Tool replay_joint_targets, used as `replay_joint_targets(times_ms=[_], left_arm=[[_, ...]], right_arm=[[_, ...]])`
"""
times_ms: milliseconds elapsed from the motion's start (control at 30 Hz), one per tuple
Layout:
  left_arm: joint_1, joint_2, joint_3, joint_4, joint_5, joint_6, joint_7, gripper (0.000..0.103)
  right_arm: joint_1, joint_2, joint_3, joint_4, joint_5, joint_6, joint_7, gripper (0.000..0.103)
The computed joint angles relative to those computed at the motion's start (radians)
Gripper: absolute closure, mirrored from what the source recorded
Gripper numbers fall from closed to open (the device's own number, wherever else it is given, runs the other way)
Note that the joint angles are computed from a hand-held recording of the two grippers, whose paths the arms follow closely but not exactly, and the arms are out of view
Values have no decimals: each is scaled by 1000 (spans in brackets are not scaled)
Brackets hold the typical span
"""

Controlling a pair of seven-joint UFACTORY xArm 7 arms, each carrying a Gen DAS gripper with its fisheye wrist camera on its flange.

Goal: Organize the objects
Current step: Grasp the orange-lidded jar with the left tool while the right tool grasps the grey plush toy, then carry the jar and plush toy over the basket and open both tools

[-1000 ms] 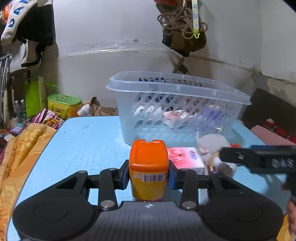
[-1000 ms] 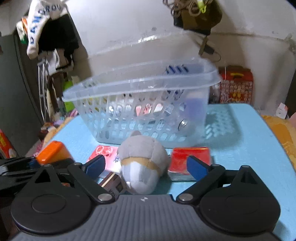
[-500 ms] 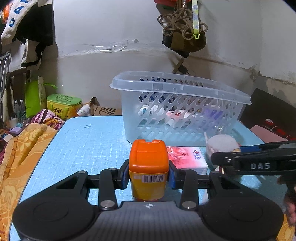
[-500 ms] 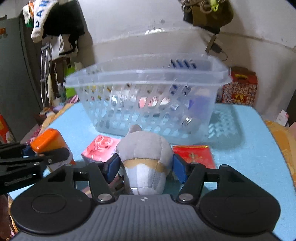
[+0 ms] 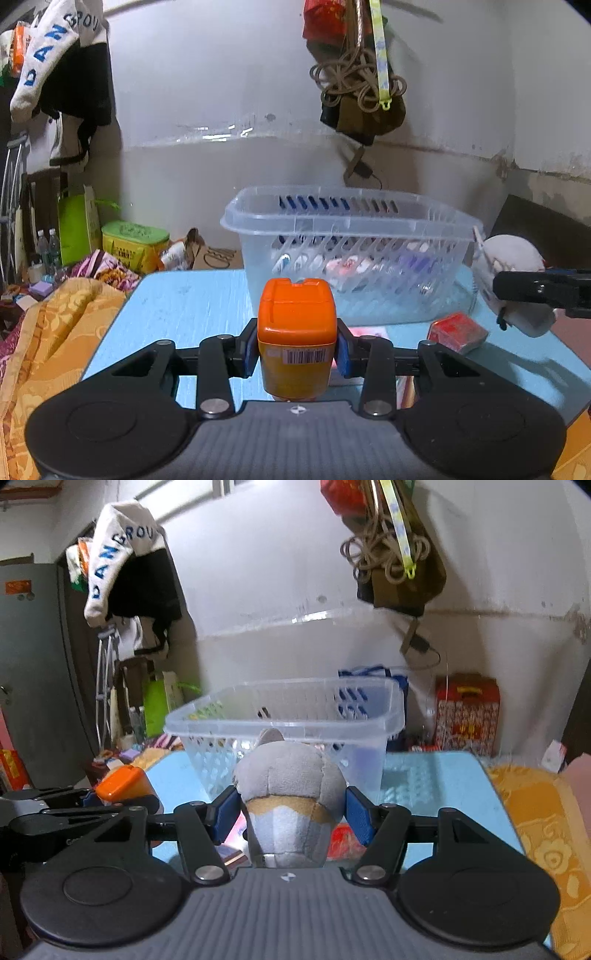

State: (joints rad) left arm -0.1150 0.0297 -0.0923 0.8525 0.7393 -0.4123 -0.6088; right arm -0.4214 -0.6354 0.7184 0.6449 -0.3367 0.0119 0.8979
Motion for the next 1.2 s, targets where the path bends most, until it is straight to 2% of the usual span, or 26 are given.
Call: replay_joint_targets(times_ms=[167, 367, 633, 733, 833, 933, 1100, 1200], left_arm=[[-19, -21, 2, -23, -73, -16, 74, 60], [-24, -26, 13, -15, -19, -36, 28, 60], [-8, -18, 23, 17, 123, -65, -113, 60], [-5, -28, 26, 14, 133, -83, -131, 60], [6, -26, 40, 42, 212, -103, -236, 60], [10, -30, 41, 47, 201, -111, -248, 60], [23, -36, 52, 63, 235, -148, -308, 60], [31, -37, 59, 81, 264, -165, -354, 60]], right_arm=[[28, -10, -41, -33, 13, -38, -25, 39], [87, -27, -109, -86, 61, -72, -67, 39], [140, -9, -157, -114, 125, -108, -130, 39], [156, -21, -172, -123, 152, -121, -145, 39], [150, -34, -165, -126, 174, -127, -155, 39], [143, -39, -161, -127, 190, -126, -161, 39], [135, -61, -161, -128, 213, -137, -160, 39], [105, -67, -139, -108, 221, -135, -157, 39]])
